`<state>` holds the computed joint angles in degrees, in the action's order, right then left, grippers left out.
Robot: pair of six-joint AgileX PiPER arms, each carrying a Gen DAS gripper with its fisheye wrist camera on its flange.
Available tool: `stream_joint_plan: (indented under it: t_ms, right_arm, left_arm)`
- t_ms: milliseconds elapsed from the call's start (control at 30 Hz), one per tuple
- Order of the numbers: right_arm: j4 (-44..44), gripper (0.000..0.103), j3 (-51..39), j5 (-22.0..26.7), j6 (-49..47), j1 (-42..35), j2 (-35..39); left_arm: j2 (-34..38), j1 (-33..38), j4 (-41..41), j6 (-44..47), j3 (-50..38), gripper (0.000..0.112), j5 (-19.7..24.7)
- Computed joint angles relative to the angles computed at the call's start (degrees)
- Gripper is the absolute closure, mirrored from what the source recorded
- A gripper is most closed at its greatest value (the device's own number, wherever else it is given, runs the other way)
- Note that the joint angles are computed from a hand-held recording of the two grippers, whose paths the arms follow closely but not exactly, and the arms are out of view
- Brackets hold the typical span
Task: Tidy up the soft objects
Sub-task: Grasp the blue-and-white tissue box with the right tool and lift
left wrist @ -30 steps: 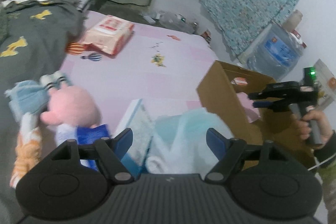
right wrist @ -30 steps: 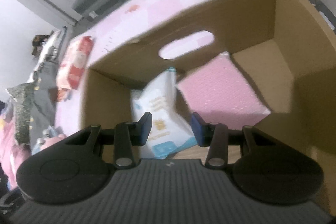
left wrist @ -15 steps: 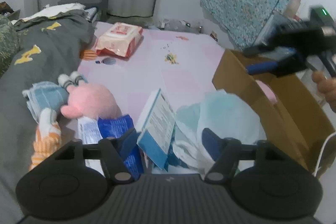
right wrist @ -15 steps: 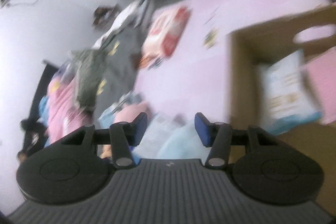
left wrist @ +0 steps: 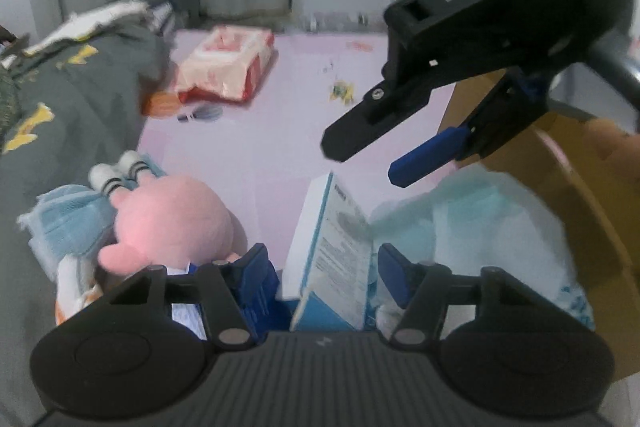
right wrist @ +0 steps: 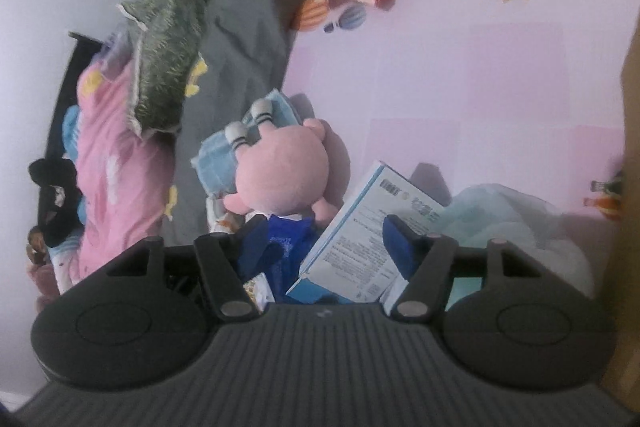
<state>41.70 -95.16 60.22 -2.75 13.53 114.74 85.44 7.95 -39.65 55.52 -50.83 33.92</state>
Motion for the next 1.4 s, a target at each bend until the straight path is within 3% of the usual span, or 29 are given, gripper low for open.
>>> stream_joint_plan:
  t_ms: [233,367,400,567,767,867,933,1067,1100,1400]
  right_arm:
    - [-4.2,0.040,-5.9,0.8,5.1,1.7,5.4]
    - [-5.2,0.040,-6.9,0.9,6.8,1.6,7.2]
    - [-5.3,0.040,-6.9,0.9,6.9,1.6,7.4]
    - [-4.7,0.040,-5.1,0.1,6.1,1.5,6.9]
    - [-4.4,0.040,-1.6,-2.0,4.0,1.8,4.9]
    - [-5.3,0.044,-0.5,-2.9,3.9,2.0,4.3]
    - [-6.5,0.053,0.4,-3.8,4.0,2.2,3.7]
    - [-5.5,0.073,3.5,-6.3,1.3,1.7,2.5]
    - [-4.8,0.079,4.2,-6.7,0.4,1.4,2.3]
    - [7.8,0.082,14.1,-12.9,-13.5,-1.5,-2.7]
  left_arm:
    - [7.8,-2.6,8.1,-7.5,-8.3,0.051,4.0]
    - [10.4,-2.6,8.7,-9.0,-11.2,0.072,7.4]
    - [10.7,-2.4,8.4,-9.5,-11.5,0.083,7.9]
    - [7.9,-0.7,3.4,-7.2,-8.6,0.092,5.8]
    - [4.3,0.6,-2.8,-1.4,-5.3,0.092,7.4]
    - [3.1,-0.4,-4.8,0.1,-3.3,0.090,6.0]
    - [2.7,0.0,-7.3,2.0,-2.4,0.087,6.5]
    - [3.1,3.0,-12.9,6.9,-2.0,0.085,12.0]
    - [3.0,3.6,-13.8,7.5,-1.8,0.081,12.8]
    - [5.8,9.6,-15.5,5.8,-3.9,0.053,17.4]
